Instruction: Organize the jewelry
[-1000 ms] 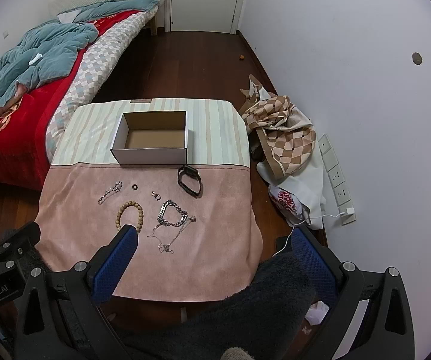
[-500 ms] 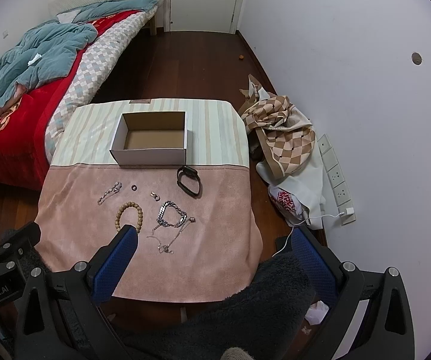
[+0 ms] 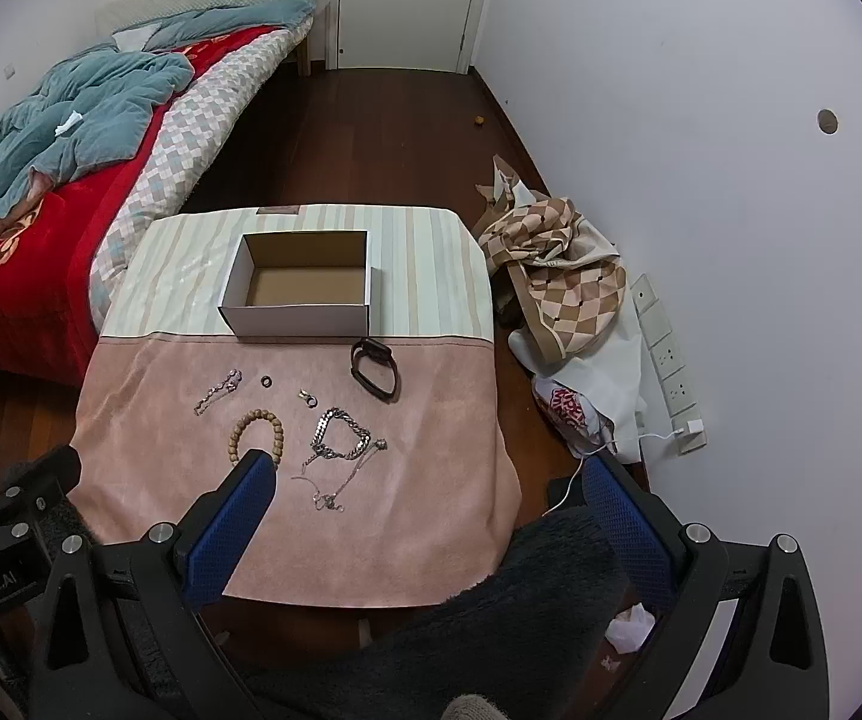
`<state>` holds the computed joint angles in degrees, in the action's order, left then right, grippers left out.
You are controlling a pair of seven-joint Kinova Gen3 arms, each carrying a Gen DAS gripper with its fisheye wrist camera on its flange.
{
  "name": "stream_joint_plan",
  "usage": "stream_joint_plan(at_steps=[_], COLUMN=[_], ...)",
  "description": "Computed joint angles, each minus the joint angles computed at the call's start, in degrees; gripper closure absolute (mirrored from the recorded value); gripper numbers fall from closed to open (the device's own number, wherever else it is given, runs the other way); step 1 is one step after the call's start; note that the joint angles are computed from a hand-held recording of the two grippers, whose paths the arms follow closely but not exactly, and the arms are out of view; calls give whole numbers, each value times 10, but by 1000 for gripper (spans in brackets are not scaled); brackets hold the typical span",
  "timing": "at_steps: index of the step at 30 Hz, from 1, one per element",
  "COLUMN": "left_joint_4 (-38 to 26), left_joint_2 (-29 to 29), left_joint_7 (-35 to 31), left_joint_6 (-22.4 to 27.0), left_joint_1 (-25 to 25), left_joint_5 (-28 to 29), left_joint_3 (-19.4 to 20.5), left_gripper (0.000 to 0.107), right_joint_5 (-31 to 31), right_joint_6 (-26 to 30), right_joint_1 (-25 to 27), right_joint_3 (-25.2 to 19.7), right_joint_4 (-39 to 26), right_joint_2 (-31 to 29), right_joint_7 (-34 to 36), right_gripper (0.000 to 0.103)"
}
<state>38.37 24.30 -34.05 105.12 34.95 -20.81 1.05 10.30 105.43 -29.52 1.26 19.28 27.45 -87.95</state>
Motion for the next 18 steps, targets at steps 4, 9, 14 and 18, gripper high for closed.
stream_joint_plan(at_steps=[4, 9, 14, 18], left_joint_4=[-4, 8, 27, 62], left_joint_2=[0, -6, -12, -1], left_joint_7=[1, 5, 12, 9], left_joint_6=[1, -5, -19, -45], left_joint_1=[6, 7, 11, 15], left_joint_5=[-5, -5, -14, -56], left_joint_3=[0, 0, 0, -11], left_gripper=[5, 5, 5, 5], right_joint_5=[0, -3, -9, -18], right_joint_6=[1, 4, 1, -40], right_joint_1=[-1, 1, 5, 21], right_joint_3=[0, -1, -2, -7], right_joint_4=[-3, -6, -7, 27], right_joint_2=[0, 0, 0, -1], right_joint_7=[0, 0, -2, -17], right_gripper=[0, 0, 0, 0])
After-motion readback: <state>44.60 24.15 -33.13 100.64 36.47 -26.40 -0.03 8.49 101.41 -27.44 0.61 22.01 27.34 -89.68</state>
